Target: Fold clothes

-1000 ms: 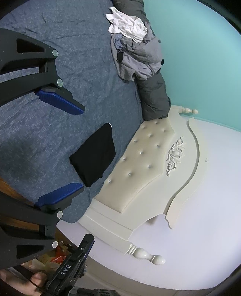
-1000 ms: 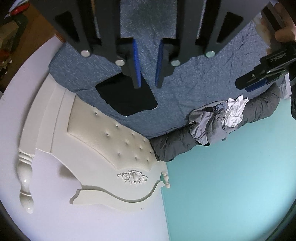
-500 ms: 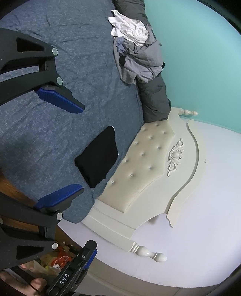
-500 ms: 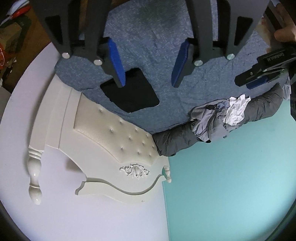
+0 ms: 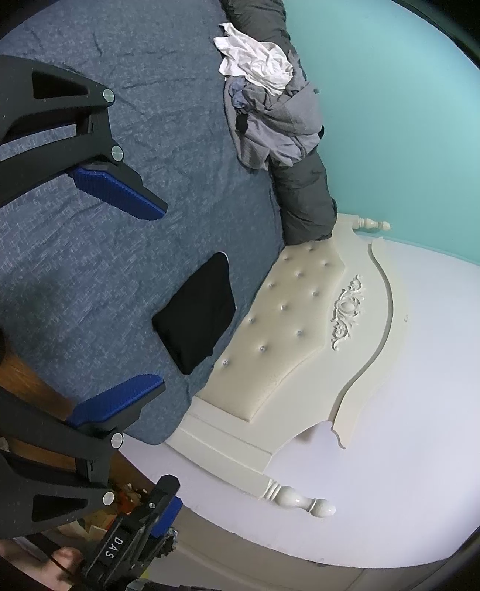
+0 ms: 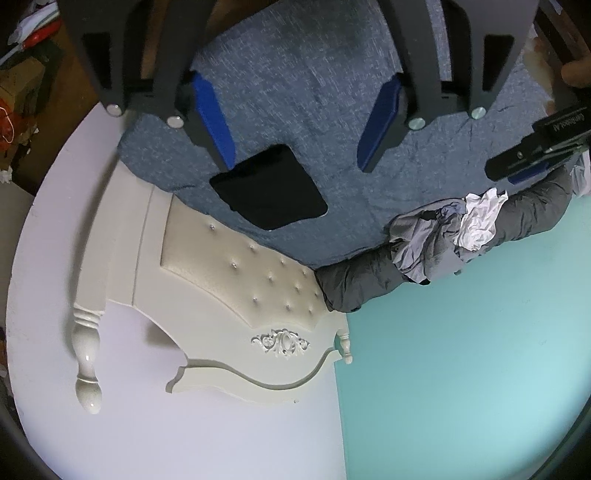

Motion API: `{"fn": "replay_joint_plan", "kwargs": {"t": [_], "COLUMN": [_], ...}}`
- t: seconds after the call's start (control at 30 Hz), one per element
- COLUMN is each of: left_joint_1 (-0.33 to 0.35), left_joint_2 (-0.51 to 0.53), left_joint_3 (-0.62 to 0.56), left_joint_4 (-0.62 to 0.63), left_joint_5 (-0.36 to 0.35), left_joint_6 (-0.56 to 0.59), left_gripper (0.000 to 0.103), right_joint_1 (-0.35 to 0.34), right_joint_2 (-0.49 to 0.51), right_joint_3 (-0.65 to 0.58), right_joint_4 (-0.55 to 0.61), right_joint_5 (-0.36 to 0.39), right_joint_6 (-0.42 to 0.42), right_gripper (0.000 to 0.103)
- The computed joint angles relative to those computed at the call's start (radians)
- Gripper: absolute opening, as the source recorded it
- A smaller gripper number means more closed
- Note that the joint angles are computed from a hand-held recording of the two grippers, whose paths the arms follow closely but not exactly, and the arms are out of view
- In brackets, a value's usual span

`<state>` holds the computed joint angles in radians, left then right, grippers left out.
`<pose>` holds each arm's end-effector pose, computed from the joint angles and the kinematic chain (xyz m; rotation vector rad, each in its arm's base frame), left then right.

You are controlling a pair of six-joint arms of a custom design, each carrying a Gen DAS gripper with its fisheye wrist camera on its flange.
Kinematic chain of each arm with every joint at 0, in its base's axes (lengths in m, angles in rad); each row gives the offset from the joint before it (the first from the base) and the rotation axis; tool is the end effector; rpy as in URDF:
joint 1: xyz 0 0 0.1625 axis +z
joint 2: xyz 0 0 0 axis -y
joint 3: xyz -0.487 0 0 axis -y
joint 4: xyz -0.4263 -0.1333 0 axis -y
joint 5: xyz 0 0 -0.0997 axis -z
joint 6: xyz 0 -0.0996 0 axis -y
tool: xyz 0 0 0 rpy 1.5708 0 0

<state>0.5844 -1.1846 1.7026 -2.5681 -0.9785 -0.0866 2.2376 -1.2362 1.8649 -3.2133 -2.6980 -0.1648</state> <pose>-0.4633 -0.5329 0.3752 0.9941 2.5219 -0.9893 0.4012 -0.4397 0.4338 0.1586 -2.0221 1.3299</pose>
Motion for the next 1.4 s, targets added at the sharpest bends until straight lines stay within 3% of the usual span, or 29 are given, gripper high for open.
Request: {"fn": "replay_joint_plan", "kwargs": {"t": [0.57,1.4], "left_joint_1": [-0.01,-0.026], "left_joint_2": [-0.025,-0.048], "left_joint_3": [0.051,0.113], "left_joint_4": [-0.03,-0.057], "left_joint_5": [0.003,0.036], "left_joint_6": [0.016,0.019], "left_gripper": [0.103,0.102], "right_joint_1": [0.003,0.025], "right_joint_2": [-0.006,0.0], "right_joint_3": [0.061,0.104], "right_joint_4": [-0.047,-0.143], "right_joint_5": [-0.007,-0.035], "right_joint_6": [0.031,0.009], "right_gripper": [0.096,0.1]}}
